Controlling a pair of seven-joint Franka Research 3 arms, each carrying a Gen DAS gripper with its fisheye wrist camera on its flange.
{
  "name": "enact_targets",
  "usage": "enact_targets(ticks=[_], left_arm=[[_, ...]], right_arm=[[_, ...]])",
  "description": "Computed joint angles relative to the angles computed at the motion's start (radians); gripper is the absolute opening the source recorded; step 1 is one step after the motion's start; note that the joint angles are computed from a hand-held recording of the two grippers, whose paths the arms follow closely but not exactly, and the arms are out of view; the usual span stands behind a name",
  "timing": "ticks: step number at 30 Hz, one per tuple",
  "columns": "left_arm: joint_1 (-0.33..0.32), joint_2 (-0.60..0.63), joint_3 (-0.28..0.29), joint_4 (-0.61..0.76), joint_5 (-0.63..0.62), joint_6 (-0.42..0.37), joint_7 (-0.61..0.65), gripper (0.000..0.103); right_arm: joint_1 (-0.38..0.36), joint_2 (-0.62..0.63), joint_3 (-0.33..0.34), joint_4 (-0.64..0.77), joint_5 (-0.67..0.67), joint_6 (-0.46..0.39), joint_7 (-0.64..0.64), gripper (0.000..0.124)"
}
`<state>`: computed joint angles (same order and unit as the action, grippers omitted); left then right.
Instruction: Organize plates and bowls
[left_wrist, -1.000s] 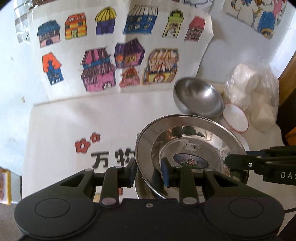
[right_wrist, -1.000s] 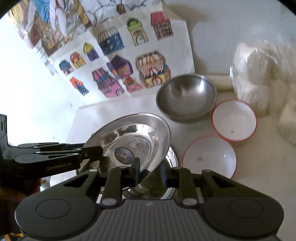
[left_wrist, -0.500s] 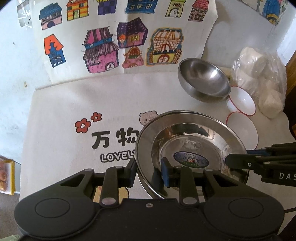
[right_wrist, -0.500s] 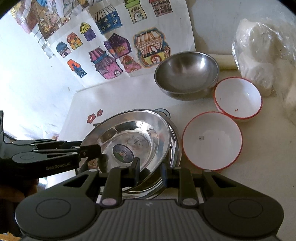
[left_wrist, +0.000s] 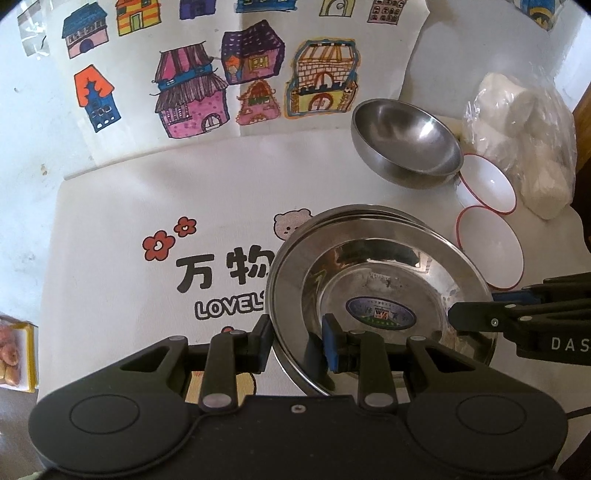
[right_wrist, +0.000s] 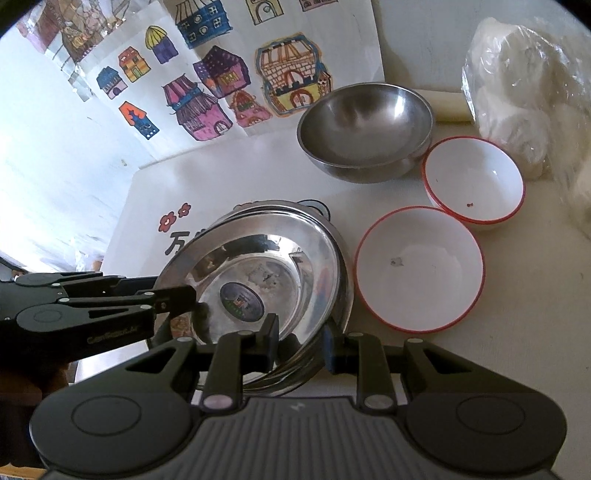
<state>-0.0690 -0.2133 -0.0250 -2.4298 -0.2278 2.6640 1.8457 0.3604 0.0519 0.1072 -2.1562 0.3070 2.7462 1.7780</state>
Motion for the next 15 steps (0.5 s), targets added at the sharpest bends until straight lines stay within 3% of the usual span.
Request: enact_targets(ticks=[15], left_arm=[[0.005,0.002,-0.010,0.004,0.043,-0.008,-0.017,0.033]], right_arm=[[0.003,0.003,0.001,-0.001,-0.005,0.008,0.013,0.030]])
